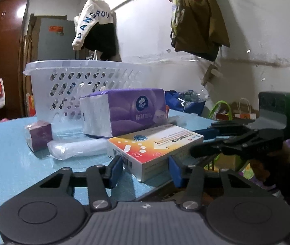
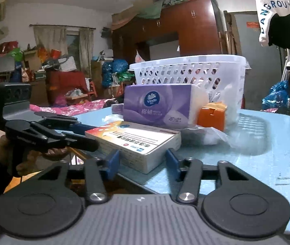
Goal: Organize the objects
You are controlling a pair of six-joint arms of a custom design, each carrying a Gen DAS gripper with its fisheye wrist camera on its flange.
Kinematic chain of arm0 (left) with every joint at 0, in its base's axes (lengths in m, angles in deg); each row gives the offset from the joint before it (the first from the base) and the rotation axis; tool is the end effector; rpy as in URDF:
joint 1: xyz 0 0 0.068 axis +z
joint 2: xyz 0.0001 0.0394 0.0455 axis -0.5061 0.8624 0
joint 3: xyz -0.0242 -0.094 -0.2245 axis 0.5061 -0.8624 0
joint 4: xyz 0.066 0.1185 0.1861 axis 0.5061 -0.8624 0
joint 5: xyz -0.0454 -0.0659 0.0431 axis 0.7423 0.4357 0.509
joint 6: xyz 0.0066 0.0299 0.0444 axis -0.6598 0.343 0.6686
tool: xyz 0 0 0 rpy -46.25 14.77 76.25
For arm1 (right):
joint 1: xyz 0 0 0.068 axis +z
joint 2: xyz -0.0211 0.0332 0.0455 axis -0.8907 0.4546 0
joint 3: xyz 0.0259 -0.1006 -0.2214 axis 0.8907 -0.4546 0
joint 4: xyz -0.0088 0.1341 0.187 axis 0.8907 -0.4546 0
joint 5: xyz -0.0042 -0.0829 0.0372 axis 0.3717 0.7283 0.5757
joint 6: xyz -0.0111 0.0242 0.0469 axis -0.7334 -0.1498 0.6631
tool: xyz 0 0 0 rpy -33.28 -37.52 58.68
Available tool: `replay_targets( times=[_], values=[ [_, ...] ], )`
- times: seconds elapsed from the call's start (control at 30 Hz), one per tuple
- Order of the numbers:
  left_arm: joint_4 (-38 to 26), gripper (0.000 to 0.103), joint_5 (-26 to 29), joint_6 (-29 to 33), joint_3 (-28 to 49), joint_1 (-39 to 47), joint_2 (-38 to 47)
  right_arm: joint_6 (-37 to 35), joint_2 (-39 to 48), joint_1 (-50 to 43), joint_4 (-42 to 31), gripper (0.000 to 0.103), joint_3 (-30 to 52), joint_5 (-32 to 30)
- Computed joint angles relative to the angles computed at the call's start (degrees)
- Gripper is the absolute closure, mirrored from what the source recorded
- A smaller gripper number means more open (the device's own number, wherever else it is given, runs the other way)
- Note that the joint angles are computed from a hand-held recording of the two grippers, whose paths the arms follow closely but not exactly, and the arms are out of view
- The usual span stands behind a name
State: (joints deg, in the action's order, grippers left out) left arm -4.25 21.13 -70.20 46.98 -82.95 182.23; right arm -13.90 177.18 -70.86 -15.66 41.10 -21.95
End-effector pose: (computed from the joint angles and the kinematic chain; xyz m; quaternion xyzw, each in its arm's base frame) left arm 0.1591 -0.1895 0.0857 0.2281 0.7759 -0.1751 0.5615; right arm 0.2186 0.0001 0.0821 -0.3190 0.7195 0.2970 0.5407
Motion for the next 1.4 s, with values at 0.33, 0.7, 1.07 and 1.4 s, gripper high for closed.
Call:
replay_targets(
  times=[0.33,0.7,1.07,1.4],
  values=[
    [2.98,0.055,-1.71,1.3,-1.28,-1.47,0.67,-1.25,-0.27,0.49,2.8,0.054,-2.08,0.78],
    [3.54,0.055,-3.92,2.45,-2.99,-3.63,-2.13,-0.9,-3.85,0.73,3.86,0.055,-3.79,0.95],
    [1.52,0.055,-8.28,4.67,-4.38,-7.39,-8.47,-0.06,-14.51,-0.3,-4.81,0.055,-3.43,-0.77],
    [-16.01,0.055,-8.09,11.77,3.42,-4.05,-23.76,2.25,-24.27,3.34,-19.92,0.056,9.92,3.33]
  ],
)
